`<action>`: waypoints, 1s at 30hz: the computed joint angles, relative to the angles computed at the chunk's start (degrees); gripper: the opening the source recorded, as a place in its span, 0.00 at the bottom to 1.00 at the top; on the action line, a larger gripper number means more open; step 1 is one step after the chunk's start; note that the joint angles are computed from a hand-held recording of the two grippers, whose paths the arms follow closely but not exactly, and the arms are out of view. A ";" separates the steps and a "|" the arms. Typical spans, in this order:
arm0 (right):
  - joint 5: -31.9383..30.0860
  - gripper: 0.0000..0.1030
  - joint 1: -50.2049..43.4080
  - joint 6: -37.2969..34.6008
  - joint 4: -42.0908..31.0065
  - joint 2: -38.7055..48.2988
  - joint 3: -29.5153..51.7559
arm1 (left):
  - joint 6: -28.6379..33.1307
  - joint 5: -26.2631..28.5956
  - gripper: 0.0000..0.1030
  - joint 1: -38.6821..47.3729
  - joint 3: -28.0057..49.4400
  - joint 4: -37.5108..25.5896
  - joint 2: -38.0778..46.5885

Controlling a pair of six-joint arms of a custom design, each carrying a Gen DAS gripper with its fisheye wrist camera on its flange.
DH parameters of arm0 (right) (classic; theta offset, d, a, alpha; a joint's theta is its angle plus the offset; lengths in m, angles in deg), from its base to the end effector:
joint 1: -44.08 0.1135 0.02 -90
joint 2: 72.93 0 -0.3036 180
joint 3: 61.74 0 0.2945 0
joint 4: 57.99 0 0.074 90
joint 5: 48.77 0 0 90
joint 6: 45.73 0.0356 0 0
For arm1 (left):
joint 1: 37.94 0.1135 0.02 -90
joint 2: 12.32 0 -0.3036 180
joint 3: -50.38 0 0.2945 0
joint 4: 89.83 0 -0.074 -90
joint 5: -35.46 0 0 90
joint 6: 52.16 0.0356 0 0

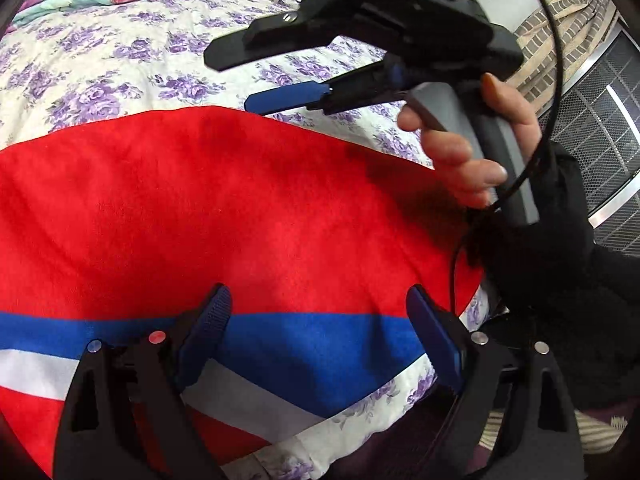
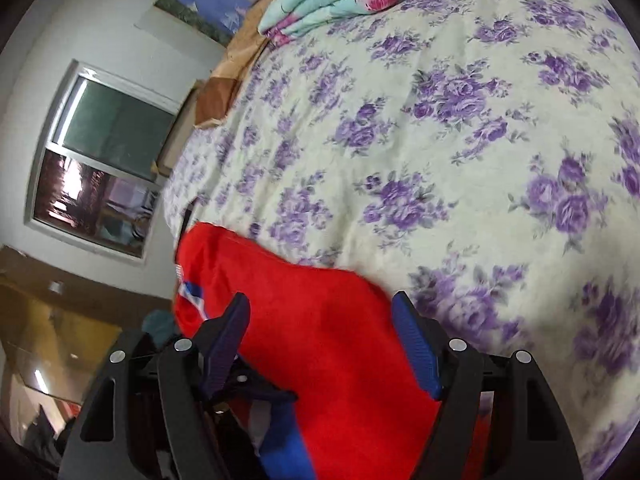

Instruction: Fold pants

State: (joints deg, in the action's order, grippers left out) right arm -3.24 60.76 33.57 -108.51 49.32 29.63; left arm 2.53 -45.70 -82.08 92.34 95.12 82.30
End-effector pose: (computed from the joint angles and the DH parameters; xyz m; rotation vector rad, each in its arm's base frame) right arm 0.4235 0.1529 0.1208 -0.7494 2.7113 1.1589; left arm 0.2090 -0.2104 0.1012 0.2731 2.5439 -0.7842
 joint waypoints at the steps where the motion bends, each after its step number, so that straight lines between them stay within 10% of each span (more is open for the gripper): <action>1: 0.54 0.72 -0.07 -0.80 -1.05 0.28 0.66 | 0.23 0.36 0.84 0.25 0.11 -0.13 0.01; 12: -7.83 0.79 0.21 -20.99 -28.45 8.48 11.64 | 1.73 2.51 0.84 2.17 -0.76 0.66 0.02; 23: -7.12 0.78 3.24 -21.61 -36.49 17.31 21.70 | 2.04 3.11 0.87 2.95 -0.50 0.50 -0.06; 30: -16.02 0.44 1.32 -11.87 -23.30 17.13 19.49 | 1.48 3.30 0.87 3.42 -1.79 1.38 -1.11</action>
State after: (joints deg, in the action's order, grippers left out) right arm -19.26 62.09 21.70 -131.81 66.45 49.12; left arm 4.01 -42.40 -78.66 90.55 96.50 81.19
